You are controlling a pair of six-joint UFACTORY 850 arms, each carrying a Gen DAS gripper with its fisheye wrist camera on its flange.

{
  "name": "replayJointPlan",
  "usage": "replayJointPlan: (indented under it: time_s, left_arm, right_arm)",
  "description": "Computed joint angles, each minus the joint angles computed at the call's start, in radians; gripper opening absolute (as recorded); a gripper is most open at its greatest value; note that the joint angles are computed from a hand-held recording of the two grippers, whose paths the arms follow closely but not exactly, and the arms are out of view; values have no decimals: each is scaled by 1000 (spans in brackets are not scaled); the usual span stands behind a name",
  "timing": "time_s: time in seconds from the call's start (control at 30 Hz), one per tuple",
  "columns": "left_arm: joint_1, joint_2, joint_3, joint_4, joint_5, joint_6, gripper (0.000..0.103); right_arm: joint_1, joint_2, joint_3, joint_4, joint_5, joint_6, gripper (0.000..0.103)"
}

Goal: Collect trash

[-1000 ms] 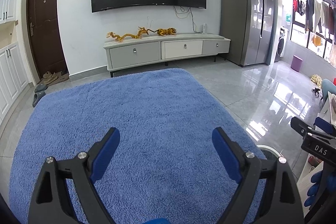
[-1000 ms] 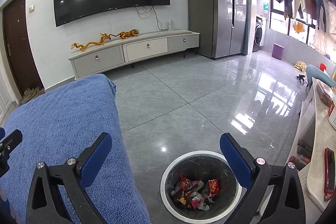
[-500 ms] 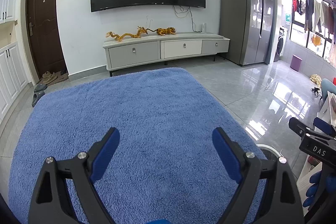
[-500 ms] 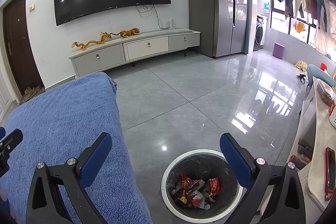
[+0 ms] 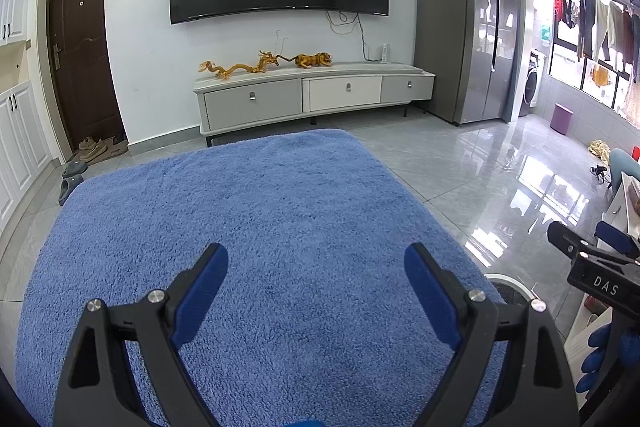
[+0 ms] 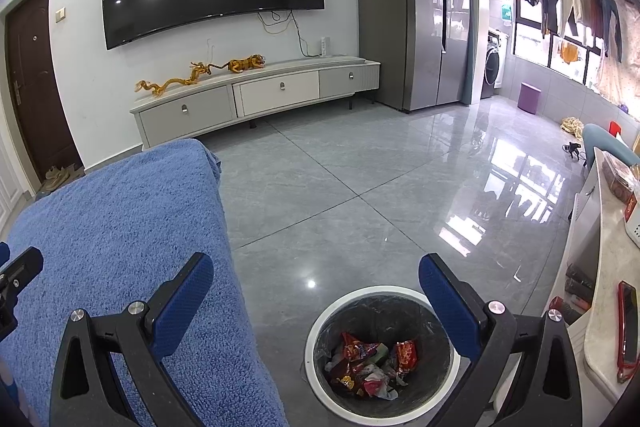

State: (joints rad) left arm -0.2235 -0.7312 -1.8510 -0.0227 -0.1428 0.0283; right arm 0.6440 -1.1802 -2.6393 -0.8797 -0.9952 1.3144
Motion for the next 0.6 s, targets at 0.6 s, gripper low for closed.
replayJointPlan:
  time_s: [0.6]
  left_arm:
    - [-3, 9, 15, 6, 11, 6, 90]
  right_arm:
    - [10, 5, 11, -18, -15, 12, 103]
